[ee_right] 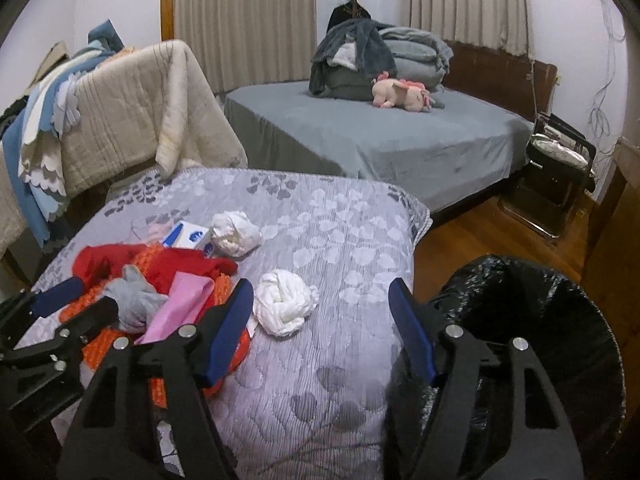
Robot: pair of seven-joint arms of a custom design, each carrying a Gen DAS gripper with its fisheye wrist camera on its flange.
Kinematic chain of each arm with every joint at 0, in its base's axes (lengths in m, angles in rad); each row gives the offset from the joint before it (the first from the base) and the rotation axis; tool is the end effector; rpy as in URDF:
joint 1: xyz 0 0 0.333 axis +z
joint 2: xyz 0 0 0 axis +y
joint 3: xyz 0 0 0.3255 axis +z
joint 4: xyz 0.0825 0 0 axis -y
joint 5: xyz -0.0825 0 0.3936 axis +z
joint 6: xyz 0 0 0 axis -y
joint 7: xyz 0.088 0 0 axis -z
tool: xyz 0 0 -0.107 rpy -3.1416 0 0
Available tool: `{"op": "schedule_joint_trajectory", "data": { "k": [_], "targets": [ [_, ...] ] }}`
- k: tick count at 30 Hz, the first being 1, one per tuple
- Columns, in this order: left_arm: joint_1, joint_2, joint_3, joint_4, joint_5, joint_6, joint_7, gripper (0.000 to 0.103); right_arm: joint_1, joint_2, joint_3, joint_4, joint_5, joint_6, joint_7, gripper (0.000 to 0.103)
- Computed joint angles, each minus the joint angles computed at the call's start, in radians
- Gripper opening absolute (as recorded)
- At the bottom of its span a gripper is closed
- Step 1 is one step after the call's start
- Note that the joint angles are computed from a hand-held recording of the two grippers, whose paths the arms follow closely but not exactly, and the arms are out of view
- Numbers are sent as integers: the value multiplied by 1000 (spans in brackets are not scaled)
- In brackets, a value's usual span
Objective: Collect trash
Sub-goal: 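Grasp the white tissue ball with the right tool while the left tool grasps the grey sock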
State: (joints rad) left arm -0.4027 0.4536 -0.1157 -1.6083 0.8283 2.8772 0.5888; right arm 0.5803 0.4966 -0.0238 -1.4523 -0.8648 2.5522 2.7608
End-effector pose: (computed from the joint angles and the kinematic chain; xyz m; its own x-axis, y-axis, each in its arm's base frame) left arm 0.6226 -0.3866 0.4549 -0.2457 -0.9672 0.0648 -0.6127 0.1032 -0.7835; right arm 0.6338 0.4109 0.4686 -0.0350 -0.9994 -0.0027 -0.6367 0.0244 -0.7708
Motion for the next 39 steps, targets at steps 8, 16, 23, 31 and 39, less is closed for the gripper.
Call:
{"op": "schedule_joint_trajectory", "data": {
  "k": [8,16,23,31,39],
  "targets": [
    [17,35,-18,21,-52,43,73,49,-10,126,16,142,102,-42,-137,67],
    [34,38,-31,13,-100,63,125,49,-24,226,27,253,223,-72,-282,59],
    [33,44,-34,16,-132,62,147,52,-43,245,46,262,328,-32,-384,30],
    [40,41,-50,15,-155,51,171,39,-19,152,7,153,287,38,-297,27],
    [59,48,-91,20,-226,64,244,19,-19,65,9,63,219,62,-238,27]
  ]
}}
